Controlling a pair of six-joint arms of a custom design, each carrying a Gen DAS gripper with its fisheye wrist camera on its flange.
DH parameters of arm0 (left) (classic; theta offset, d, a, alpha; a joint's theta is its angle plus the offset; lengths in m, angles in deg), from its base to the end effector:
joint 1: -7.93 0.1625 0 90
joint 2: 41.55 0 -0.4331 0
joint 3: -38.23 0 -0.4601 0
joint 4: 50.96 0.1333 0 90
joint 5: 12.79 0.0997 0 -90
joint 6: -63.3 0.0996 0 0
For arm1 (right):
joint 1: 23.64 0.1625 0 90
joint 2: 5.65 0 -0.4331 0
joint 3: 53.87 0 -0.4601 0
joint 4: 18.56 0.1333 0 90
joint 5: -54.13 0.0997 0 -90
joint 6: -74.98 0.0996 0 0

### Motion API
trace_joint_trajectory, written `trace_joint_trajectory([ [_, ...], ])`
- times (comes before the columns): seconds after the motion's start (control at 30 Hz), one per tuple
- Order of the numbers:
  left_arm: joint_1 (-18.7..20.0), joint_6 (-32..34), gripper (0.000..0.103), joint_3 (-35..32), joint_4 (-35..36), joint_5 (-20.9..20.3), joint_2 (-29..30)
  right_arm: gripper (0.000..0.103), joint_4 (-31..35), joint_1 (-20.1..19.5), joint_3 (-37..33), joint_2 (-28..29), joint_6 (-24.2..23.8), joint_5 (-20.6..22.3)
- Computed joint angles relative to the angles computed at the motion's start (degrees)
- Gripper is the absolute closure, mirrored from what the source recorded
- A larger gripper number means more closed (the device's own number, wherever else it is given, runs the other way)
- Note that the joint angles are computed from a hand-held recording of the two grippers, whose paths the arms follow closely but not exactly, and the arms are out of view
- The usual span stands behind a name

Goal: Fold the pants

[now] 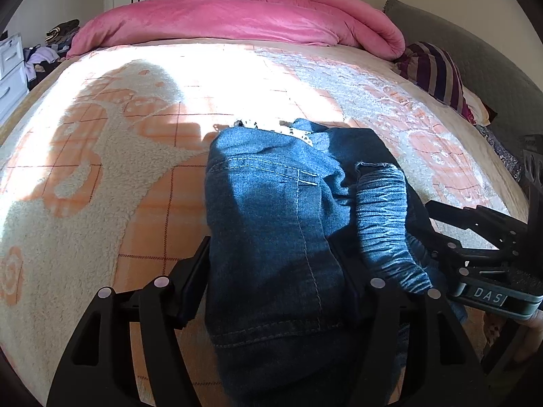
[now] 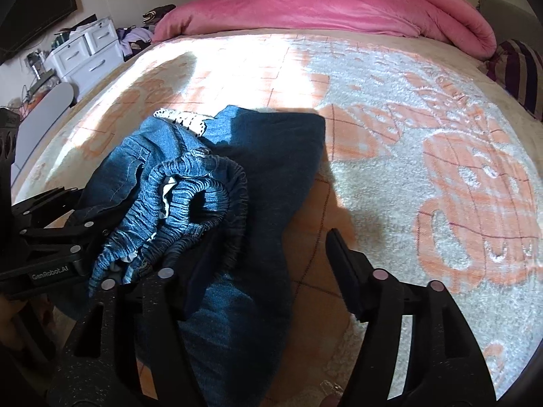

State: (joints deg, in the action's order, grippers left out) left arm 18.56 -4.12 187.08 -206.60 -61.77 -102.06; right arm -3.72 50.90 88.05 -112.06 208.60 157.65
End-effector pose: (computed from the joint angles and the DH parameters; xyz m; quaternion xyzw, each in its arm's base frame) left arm -0.2479 -0.2487 -0.0282 0.1642 0.9061 -0.2765 0.2748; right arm 0.0428 -0.2579 0.1725 0.2105 -0.9110 0.2320 0.2681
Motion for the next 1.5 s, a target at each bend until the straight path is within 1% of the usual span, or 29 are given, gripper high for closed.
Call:
trace_joint_trajectory([
  [0.07,-0.46,-0.51,0.039,0.16,0.83,-0.05,-0.7,0.039,0.22,0.24,0.24,-1.18,0.01,0.15],
  [0.13,-1.26,-1.52,0.037,0.37,2.49,0.04,-1.92,0.032,1.14,0.06,0.39,-2.61,0.16,-0.52],
  [0.17,-1.69,-2.12,0.034,0.45,3.3,0.1,-2.46,0.031,1.49,0.13,0.6,-3.62,0.37,-0.81],
  [0.3,-4.02,-5.15,0.034,1.0,7.47,0.77,-5.69,0.022,2.78,0.88,1.35,-7.55,0.68,-1.5],
  [0.33,-4.85,-6.27,0.027,1.05,9.22,0.95,-6.68,0.019,3.21,1.14,1.51,-8.58,0.82,-1.7],
  [0.37,-5.41,-7.12,0.016,0.89,10.9,1.25,-7.38,0.017,3.83,1.19,1.72,-10.03,0.94,-2.23],
  [0.4,-6.33,-8.29,0.014,0.78,13.04,1.61,-8.33,0.015,4.45,1.27,1.9,-11.44,1.12,-2.65],
  [0.5,-8.39,-10.39,0.013,0.57,16.92,1.88,-10.53,0.012,6.71,1.58,2.15,-14.87,1.87,-3.9],
  [0.53,-8.7,-10.69,0.01,0.46,17.81,1.96,-11.08,0.011,7.13,1.89,2.13,-15.6,2.16,-3.94],
  [0.67,-10.6,-12.76,0.005,-0.01,22.51,2.45,-13.36,0.009,8.24,3.65,2.08,-18.41,2.92,-3.29],
  [0.8,-11.49,-14.45,0.005,-0.7,26.14,2.85,-14.51,0.009,8.95,5.05,1.86,-20.31,3.74,-2.57],
  [0.93,-11.7,-15.86,0.005,-1.3,29.15,2.94,-15.28,0.009,9.15,5.75,1.63,-20.95,4.81,-1.91],
  [1.03,-11.6,-16.22,0.004,-1.31,30.07,2.99,-15.95,0.009,9.36,5.28,1.79,-22.03,4.4,-2.73],
  [1.17,-11.76,-17.1,0.004,-1.61,31.71,3.13,-16.46,0.009,9.01,6.11,1.96,-22.91,4.52,-2.25],
  [1.33,-13.16,-18.77,0.004,-1.41,33.59,3.83,-17.9,0.009,9.94,6.11,2.32,-24.99,4.61,-2.92],
  [1.5,-14.58,-19.82,0.004,-1.57,35.27,3.95,-18.65,0.009,10.42,7.47,2.62,-26.48,4.67,-2.1],
])
